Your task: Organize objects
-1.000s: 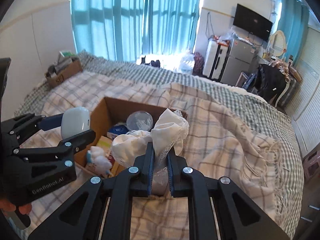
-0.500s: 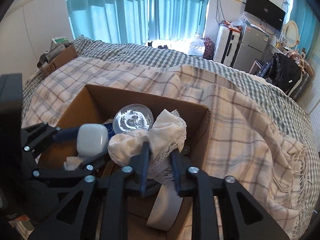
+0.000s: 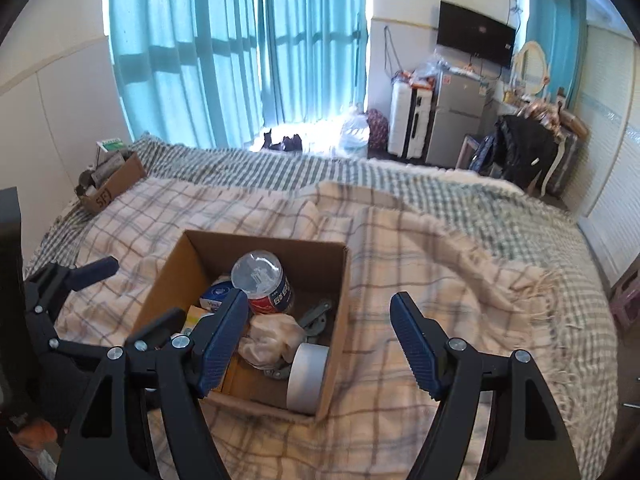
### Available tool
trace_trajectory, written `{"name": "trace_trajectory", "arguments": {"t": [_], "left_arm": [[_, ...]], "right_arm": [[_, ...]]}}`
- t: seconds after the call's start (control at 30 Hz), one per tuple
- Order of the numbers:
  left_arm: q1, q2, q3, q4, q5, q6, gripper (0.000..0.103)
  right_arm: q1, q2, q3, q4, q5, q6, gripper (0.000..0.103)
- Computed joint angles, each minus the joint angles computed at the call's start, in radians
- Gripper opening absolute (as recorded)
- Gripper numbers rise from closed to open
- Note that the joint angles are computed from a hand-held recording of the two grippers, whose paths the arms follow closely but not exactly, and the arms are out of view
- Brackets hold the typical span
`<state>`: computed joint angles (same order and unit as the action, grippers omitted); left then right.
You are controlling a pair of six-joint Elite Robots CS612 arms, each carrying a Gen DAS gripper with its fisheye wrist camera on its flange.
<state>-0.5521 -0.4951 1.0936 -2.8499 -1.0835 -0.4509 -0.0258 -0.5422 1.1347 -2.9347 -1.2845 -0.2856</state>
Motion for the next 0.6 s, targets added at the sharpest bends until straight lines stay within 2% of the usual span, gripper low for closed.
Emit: {"name": "trace_trajectory", "arguments": {"t": [0.13, 0.17, 0.2, 0.27, 0.3, 0.37, 0.47, 0.6], "left_arm": [[-0.026, -0.075, 0.094, -0.085, 0.084, 0.034, 0.095], [-0.030, -0.089, 0.110, -0.106, 0.100, 0.048, 0.097], [-0.036, -0.102, 0.128, -0.133, 0.121, 0.061, 0.103], [-0.053, -0.126, 0.167, -0.207, 0.190, 0.088, 0.103], [-0.062, -0.137, 0.182, -0.225, 0.233, 0.092, 0.103], [-0.075, -0.153, 0.208, -0.269, 0.269, 0.104, 0.103], [-0.087, -0.168, 0.244, -0.343, 0.279, 0.109, 0.103], [-0.104, -0.164, 0.265, -0.382, 0.336, 0.123, 0.103]], "right_arm": [[-0.010, -0.082, 0.115, -0.133, -0.003, 0.016, 0.081], [-0.013, -0.104, 0.146, -0.176, -0.001, 0.020, 0.083], [-0.016, -0.125, 0.176, -0.219, 0.001, 0.026, 0.084], [-0.022, -0.155, 0.221, -0.283, 0.000, 0.042, 0.090], [-0.023, -0.164, 0.231, -0.301, -0.002, 0.047, 0.090], [-0.026, -0.185, 0.268, -0.362, -0.009, 0.055, 0.094], [-0.029, -0.202, 0.315, -0.447, -0.019, 0.064, 0.103], [-0.034, -0.205, 0.363, -0.520, -0.010, 0.085, 0.103]]}}
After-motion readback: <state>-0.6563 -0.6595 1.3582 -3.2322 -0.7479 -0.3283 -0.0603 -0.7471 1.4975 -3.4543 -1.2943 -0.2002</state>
